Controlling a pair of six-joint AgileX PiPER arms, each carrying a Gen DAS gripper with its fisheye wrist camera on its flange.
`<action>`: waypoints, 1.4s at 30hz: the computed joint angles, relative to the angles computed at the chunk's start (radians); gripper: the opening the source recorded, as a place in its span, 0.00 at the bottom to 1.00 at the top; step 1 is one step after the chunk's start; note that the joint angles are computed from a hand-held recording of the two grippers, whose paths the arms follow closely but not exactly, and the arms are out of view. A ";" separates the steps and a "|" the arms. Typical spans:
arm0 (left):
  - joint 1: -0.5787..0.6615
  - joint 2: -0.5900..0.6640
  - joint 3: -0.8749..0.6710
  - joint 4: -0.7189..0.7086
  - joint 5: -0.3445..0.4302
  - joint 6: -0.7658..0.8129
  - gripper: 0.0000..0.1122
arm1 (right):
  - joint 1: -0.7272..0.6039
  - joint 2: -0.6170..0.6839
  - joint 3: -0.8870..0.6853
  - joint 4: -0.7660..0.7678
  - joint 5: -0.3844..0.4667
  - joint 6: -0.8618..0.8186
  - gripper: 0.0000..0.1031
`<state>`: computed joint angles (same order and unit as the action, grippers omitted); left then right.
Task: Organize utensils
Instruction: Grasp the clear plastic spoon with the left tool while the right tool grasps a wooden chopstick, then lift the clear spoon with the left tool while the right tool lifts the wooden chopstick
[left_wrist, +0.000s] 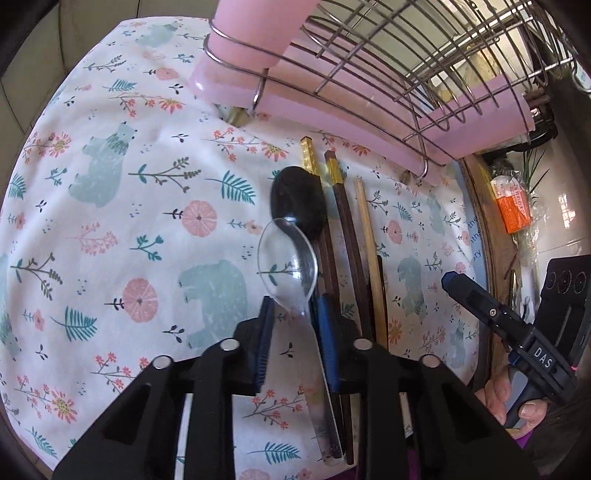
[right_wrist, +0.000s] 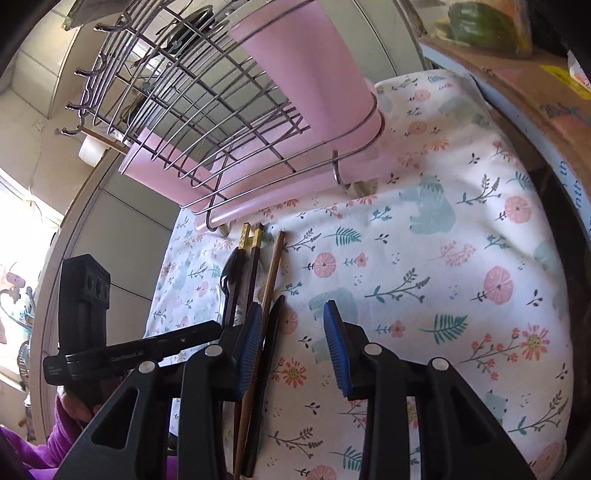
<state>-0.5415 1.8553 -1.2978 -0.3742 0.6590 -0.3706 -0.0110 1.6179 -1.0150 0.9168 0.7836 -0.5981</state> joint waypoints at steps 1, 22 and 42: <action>-0.003 0.002 -0.002 0.000 -0.003 -0.001 0.16 | 0.000 0.003 -0.002 0.002 0.005 0.000 0.33; 0.045 -0.118 0.131 0.147 -0.080 -0.098 0.10 | 0.191 0.246 -0.333 -0.285 0.038 0.329 0.29; 0.063 -0.104 0.116 0.139 -0.069 -0.066 0.10 | 0.203 0.216 -0.232 -0.270 -0.074 0.314 0.07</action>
